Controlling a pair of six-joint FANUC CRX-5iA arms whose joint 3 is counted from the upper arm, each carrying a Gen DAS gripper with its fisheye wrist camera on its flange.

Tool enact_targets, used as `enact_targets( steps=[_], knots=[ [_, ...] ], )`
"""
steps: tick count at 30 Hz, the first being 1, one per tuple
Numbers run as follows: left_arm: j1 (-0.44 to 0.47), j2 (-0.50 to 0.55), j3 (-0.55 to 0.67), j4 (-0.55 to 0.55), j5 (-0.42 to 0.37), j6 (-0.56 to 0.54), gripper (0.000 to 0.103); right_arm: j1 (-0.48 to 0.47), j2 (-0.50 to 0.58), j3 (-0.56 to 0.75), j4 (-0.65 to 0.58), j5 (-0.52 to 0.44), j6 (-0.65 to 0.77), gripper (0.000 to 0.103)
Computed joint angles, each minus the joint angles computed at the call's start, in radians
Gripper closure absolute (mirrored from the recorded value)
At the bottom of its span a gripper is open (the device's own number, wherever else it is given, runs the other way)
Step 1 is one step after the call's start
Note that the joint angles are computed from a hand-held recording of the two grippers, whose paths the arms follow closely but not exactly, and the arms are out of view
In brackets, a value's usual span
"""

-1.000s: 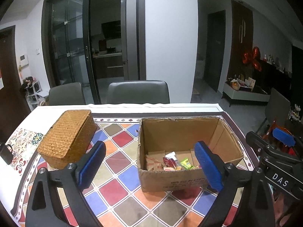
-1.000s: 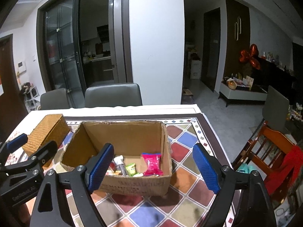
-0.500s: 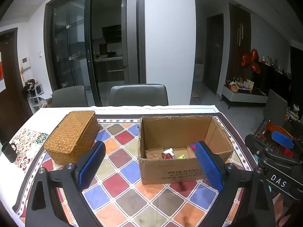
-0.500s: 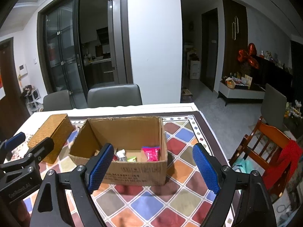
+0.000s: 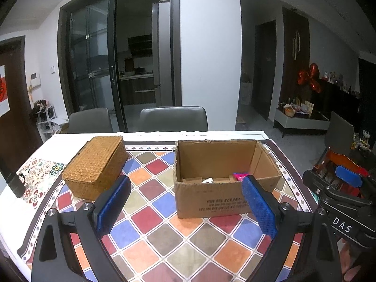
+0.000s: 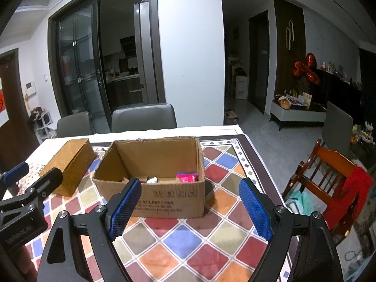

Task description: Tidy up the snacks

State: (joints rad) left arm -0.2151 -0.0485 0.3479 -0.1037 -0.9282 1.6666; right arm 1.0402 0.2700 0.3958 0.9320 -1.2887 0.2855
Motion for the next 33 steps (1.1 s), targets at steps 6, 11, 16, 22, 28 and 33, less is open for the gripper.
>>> enact_targets(
  steps=[6, 11, 16, 22, 28, 33],
  knots=[
    [-0.004, -0.033, -0.035, -0.005, 0.004, 0.005, 0.006, 0.034, -0.028, -0.041, 0.016, -0.019, -0.031, 0.017],
    [-0.008, -0.061, -0.062, -0.013, 0.005, 0.010, 0.006, 0.063, -0.048, -0.067, 0.025, -0.042, -0.050, 0.017],
    [-0.017, -0.109, -0.106, -0.036, -0.006, 0.027, 0.006, 0.085, -0.070, -0.101, 0.037, -0.051, -0.071, 0.017],
    [-0.014, -0.157, -0.153, -0.035, -0.024, 0.033, 0.006, 0.121, -0.089, -0.126, 0.038, -0.072, -0.092, 0.017],
    [-0.013, -0.196, -0.190, -0.037, -0.034, 0.038, 0.006, 0.155, -0.102, -0.143, 0.042, -0.097, -0.108, 0.017],
    [-0.017, -0.238, -0.223, -0.054, -0.044, 0.048, 0.002, 0.185, -0.115, -0.165, 0.048, -0.117, -0.131, 0.017]
  ],
)
